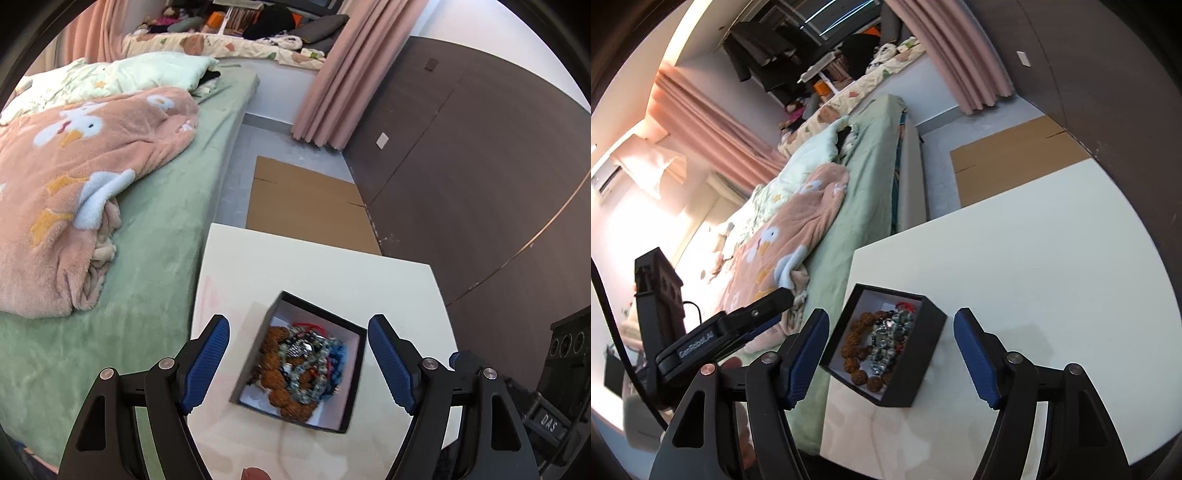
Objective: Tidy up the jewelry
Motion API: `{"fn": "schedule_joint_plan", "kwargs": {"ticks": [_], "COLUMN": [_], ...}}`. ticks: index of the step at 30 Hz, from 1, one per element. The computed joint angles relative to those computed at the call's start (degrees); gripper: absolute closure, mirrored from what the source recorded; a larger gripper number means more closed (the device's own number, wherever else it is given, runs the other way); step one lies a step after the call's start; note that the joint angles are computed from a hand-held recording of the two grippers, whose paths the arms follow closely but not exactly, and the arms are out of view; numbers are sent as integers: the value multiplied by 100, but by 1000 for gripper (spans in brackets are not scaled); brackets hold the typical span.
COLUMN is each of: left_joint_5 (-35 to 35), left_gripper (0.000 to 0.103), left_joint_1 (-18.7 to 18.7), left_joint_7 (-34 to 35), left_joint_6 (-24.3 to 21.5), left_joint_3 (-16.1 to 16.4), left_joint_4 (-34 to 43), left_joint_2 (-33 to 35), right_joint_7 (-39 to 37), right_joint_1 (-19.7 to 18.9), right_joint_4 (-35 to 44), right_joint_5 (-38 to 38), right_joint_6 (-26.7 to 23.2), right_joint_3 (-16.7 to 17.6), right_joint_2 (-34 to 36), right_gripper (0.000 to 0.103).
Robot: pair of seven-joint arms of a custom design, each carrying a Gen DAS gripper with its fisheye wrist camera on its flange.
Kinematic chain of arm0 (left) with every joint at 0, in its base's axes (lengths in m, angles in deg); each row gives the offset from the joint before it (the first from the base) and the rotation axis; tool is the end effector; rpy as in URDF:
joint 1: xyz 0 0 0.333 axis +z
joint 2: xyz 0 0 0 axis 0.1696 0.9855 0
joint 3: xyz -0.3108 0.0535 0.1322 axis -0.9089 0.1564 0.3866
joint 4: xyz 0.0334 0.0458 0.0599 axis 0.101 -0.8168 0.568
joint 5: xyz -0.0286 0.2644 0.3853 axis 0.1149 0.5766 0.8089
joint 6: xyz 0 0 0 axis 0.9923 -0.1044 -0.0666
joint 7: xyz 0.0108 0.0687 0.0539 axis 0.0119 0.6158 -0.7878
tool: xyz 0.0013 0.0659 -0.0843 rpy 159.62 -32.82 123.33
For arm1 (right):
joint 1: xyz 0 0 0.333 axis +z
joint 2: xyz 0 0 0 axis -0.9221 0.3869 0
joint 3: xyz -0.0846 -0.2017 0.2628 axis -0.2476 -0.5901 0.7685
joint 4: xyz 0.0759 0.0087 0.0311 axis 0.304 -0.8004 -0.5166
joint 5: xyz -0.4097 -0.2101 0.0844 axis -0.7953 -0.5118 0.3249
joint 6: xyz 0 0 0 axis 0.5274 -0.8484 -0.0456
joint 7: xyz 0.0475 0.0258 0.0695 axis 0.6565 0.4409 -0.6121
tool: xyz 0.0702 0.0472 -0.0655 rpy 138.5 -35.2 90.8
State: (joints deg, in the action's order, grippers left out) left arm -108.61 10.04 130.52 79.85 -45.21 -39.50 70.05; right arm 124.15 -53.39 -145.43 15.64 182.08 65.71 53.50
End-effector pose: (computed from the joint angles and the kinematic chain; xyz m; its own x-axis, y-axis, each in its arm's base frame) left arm 0.6826 -0.0673 0.5195 0.0020 -0.9324 0.3614 -0.7883 -0.2238 -0.5732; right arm 0.6860 0.2748 0.4803 0.1598 -0.8092 -0.5654 -0.7958 0.2333 -0.5588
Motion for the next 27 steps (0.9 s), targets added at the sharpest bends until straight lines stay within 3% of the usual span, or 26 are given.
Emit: {"fn": "schedule_joint_plan", "kwargs": {"ticks": [2,4,7,10,13,27], "left_joint_5": [1,16,-41,-98,-282,-130], "left_gripper": [24,14,13,8,5,5], "left_joint_1": [-28,-76,-155,-229,-313,-779], "left_joint_7": [64,121,243,297,431,886], "left_joint_6": [77,160,214,288,361,738], "left_joint_3": [-23,-34,-37,-22,8,188], "left_joint_4": [-104,-220,-366,-502,-707,-1462], "left_joint_2": [-101,-194,-311,-426,-614,-1339], "right_joint_7": [578,1192,2029,2290,2719,4130], "right_joint_1": [161,290,409,367,367,320], "right_joint_4": [-153,-296,-523,-818,-1084,-1688], "right_joint_5": [-536,-1151,-2101,-2411,-2806,-4700], "right_joint_6": [15,-40,-136,-52,99,-141], "right_joint_3": [-231,-425,-636,-647,-695,-666], "right_joint_2": [-144,-297,-569,-884,-1114,-1775], "right_gripper": [32,32,32,32,18,9]}}
